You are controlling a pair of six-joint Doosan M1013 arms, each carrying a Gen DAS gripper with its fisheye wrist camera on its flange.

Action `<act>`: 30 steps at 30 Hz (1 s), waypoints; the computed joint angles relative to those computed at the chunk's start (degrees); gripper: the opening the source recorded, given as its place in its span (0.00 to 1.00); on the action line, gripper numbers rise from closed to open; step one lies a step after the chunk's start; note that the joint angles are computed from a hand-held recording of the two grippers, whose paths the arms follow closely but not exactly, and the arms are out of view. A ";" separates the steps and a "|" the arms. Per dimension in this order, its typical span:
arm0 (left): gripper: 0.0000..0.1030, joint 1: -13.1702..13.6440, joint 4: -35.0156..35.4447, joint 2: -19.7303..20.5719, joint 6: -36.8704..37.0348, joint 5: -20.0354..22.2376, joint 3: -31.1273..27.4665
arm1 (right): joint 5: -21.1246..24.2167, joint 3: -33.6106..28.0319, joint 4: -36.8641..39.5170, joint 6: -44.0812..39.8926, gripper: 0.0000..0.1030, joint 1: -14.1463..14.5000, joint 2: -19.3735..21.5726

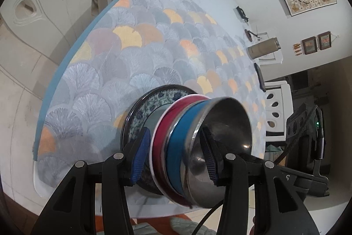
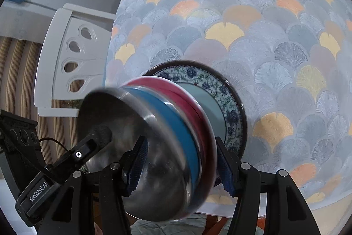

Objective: Organize plates and bowls
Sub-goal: 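Carry the bowl stack onto the floral plate stack and lower it, then open the left tool and withdraw from the bowls on the plates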

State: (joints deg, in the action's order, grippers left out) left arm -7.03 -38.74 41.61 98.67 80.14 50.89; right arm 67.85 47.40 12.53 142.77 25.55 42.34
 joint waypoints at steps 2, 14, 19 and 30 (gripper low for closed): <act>0.42 0.00 -0.26 -0.23 0.94 -0.59 0.03 | -0.68 0.28 -1.29 0.38 0.57 0.10 -0.50; 0.44 -1.25 0.64 -3.11 11.87 -7.58 -0.56 | -2.30 -0.72 -15.55 1.94 0.59 2.60 -3.06; 0.44 -1.67 -0.20 -3.29 13.62 -7.93 -1.51 | -3.03 -0.52 -19.88 2.37 0.60 3.45 -3.97; 0.65 -3.25 3.74 -7.09 19.10 -17.73 2.18 | -5.63 3.24 -25.11 6.93 0.69 4.45 -6.56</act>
